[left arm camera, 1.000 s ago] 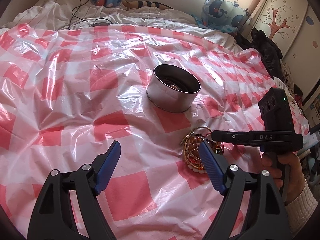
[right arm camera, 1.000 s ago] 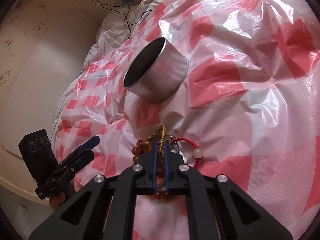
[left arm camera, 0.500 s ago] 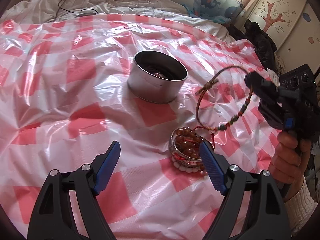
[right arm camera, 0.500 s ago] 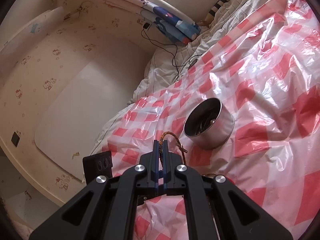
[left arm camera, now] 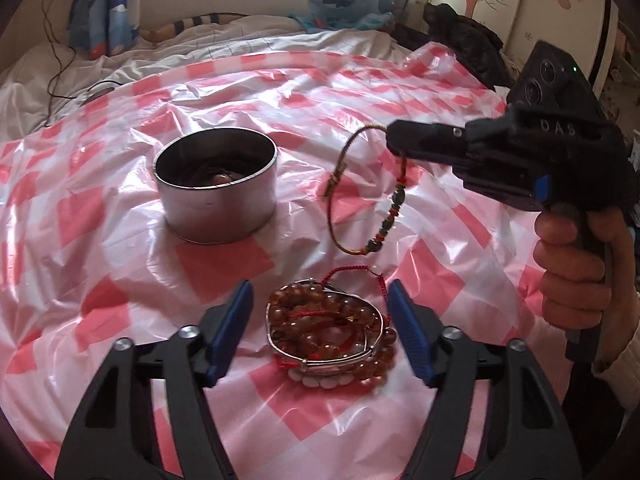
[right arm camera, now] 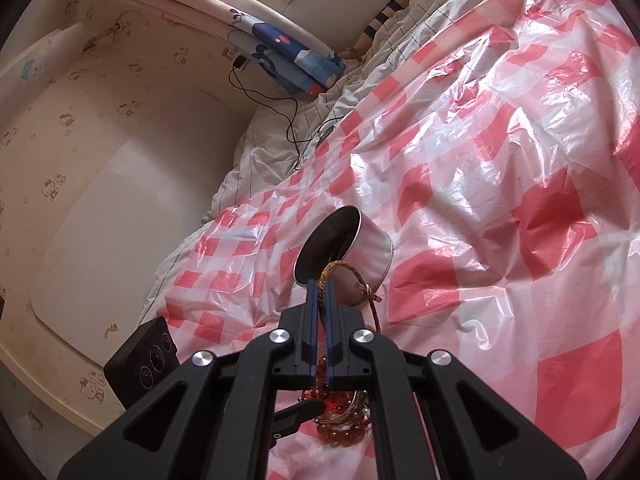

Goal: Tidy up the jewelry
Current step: 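Grasp the beaded cord bracelet with the right gripper and lift it, then close the left gripper on the amber bead bracelet while the right gripper holds the cord bracelet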

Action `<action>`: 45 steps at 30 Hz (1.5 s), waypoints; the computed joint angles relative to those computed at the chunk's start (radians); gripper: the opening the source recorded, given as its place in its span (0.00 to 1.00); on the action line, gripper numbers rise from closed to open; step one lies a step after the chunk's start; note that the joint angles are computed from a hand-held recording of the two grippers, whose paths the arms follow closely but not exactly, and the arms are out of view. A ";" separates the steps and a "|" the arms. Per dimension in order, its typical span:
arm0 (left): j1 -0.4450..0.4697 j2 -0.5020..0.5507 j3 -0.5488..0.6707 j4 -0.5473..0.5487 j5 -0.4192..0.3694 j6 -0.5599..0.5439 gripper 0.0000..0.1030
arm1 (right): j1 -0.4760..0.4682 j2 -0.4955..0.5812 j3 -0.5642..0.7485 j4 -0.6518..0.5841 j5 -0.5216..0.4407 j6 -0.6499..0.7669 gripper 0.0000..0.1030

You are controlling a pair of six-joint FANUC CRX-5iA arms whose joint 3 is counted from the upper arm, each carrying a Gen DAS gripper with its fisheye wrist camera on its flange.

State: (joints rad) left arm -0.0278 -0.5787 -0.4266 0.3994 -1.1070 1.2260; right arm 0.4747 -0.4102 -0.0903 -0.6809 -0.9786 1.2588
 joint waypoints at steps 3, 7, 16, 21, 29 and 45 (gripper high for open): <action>0.004 0.011 0.000 -0.002 -0.005 0.019 0.44 | -0.007 0.003 0.000 -0.011 -0.009 0.004 0.04; 0.024 0.014 -0.007 -0.004 -0.008 0.053 0.44 | -0.005 0.002 -0.004 -0.010 -0.009 0.005 0.04; -0.019 0.031 0.025 -0.076 -0.002 0.062 0.10 | 0.021 0.006 -0.013 0.044 -0.014 -0.045 0.04; -0.029 0.024 0.039 -0.088 -0.005 0.049 0.09 | 0.029 0.019 -0.013 0.072 -0.035 -0.080 0.04; 0.145 -0.044 -0.070 0.239 -0.025 -0.098 0.09 | 0.066 0.019 -0.019 0.145 -0.042 -0.124 0.04; 0.194 -0.066 -0.131 0.421 0.007 -0.150 0.09 | 0.107 -0.002 -0.023 0.181 0.001 -0.087 0.04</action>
State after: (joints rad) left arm 0.1665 -0.6452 -0.5580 0.8204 -1.0997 1.0764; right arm 0.5813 -0.4119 -0.1129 -0.4995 -0.9771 1.1717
